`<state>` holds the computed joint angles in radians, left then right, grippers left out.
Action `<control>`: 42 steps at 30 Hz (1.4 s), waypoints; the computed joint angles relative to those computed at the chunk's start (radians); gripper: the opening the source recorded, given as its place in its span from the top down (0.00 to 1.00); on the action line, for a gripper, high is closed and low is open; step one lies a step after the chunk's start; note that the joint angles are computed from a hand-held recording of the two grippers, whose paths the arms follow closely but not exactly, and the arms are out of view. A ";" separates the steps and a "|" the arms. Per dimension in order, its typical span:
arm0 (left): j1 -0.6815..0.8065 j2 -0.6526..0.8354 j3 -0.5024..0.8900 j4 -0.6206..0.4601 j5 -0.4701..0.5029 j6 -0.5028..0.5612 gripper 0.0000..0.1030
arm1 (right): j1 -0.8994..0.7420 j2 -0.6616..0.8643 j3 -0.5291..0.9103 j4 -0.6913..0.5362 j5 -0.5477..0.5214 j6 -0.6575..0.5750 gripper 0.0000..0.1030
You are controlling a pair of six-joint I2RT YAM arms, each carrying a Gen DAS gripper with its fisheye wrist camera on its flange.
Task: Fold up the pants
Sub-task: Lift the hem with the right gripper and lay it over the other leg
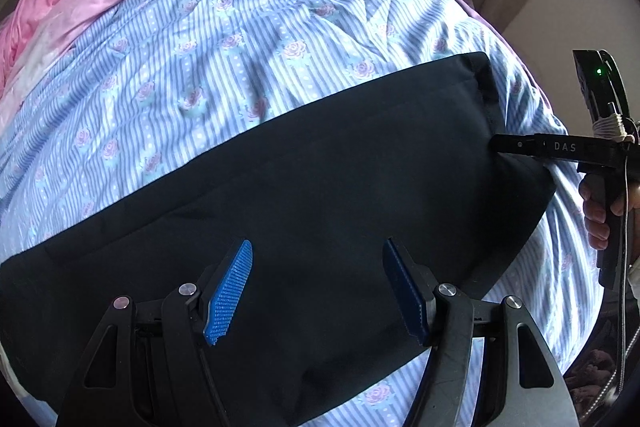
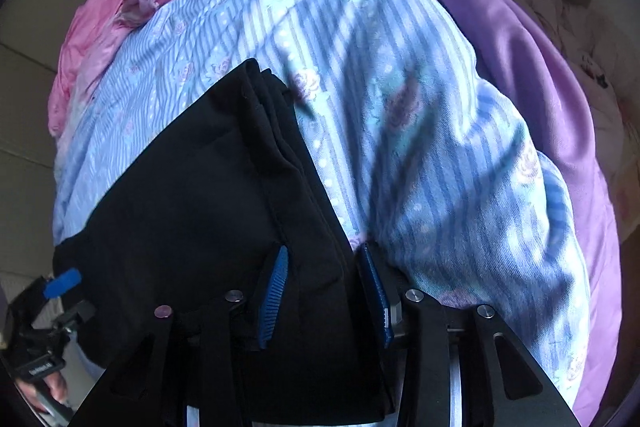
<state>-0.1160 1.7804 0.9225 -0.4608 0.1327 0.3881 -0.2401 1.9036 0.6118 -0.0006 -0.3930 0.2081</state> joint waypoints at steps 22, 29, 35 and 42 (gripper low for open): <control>0.310 -0.202 0.121 -0.275 0.072 0.104 0.35 | 0.738 -0.538 0.393 -0.711 0.650 0.393 0.90; 0.622 -0.208 0.286 -0.438 0.151 0.368 0.35 | 0.995 -0.350 0.719 -0.915 0.783 0.538 0.90; 0.842 -0.052 0.521 -0.605 0.183 0.555 0.35 | 1.163 -0.089 1.094 -1.100 0.842 0.638 0.90; 1.009 0.175 0.851 -0.758 0.202 0.718 0.35 | 1.255 0.287 1.602 -1.310 0.845 0.726 0.90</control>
<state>0.8930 1.9555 1.7738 -1.2190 0.3352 1.1062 1.0150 2.1905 2.2141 -1.3107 0.4516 0.9345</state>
